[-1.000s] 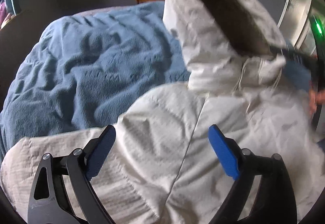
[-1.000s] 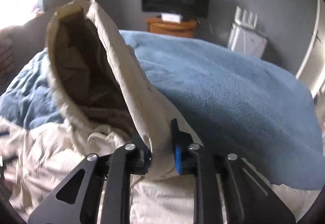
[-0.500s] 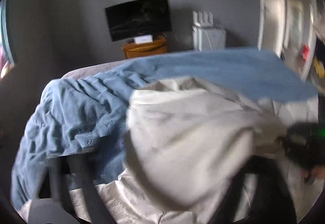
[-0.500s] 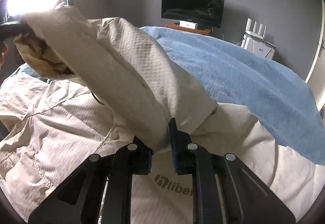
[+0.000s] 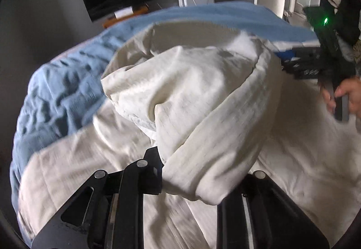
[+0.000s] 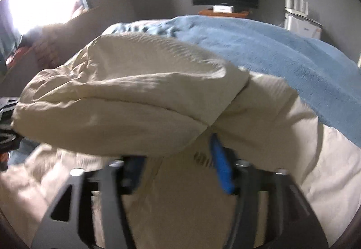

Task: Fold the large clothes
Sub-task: 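Lift the hood with the right tool and swing it over the jacket body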

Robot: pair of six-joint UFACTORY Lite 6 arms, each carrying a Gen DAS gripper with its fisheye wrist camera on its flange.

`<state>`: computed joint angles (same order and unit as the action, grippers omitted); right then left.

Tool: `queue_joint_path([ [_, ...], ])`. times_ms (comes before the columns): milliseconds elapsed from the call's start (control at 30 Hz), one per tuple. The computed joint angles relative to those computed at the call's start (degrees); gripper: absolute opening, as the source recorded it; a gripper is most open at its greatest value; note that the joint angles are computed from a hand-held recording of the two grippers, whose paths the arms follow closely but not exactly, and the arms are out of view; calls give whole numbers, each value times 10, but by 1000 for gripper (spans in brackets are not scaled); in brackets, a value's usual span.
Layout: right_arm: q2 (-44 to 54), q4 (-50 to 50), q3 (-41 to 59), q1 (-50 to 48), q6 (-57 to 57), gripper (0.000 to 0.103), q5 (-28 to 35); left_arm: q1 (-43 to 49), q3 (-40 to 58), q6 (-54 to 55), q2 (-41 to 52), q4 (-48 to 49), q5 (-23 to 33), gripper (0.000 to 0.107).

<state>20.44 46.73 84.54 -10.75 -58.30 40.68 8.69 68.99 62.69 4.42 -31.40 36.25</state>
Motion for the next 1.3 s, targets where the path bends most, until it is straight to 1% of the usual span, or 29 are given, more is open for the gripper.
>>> queue_joint_path([
  [100,-42,-15,-40,-10,-31,67,32,6,-26,20,16,5,-18,21],
  [200,-76,17,-68,-31,-68,75,66,4,-34,33,49,24,-27,25],
  [300,-81,28,-60,-21,-50,75,65,15,-3,32,96,22,-19,30],
  [333,-81,26,-57,-12,-39,75,55,17,4,33,101,18,-20,37],
  [367,-76,19,-48,0,-25,75,44,18,11,35,106,13,-23,52],
  [433,-82,7,-54,17,-12,75,18,23,14,46,108,0,-28,68],
  [567,-67,-60,-43,76,46,75,-68,27,33,3,120,32,-17,71],
  [633,-47,-69,-18,90,63,75,-85,28,50,-23,130,67,-6,71],
  [667,-39,-61,-9,92,58,75,-85,30,57,-26,132,80,-3,71],
  [700,-28,-54,6,93,55,75,-81,31,58,-28,129,98,-12,71],
  [733,-16,-46,20,93,51,75,-77,30,36,-28,111,113,-33,73],
  [767,-7,-42,29,94,50,75,-74,38,38,-14,110,103,-37,73],
  [800,1,-36,36,94,47,75,-70,49,51,7,117,77,-17,73],
  [867,16,-17,46,93,36,75,-59,62,90,9,147,59,12,76],
  [900,21,-12,46,93,35,75,-58,64,109,2,166,59,17,77],
  [967,22,-6,39,92,31,75,-51,60,116,11,180,47,21,80],
  [1033,17,-2,26,94,23,75,-56,44,126,14,202,54,4,81],
  [1133,15,12,20,87,17,75,-51,8,96,16,191,61,-37,82],
  [1233,26,43,34,72,18,75,-22,-28,90,35,198,65,-59,82],
  [1300,31,45,40,70,23,75,-14,-39,83,83,192,39,-64,82],
])
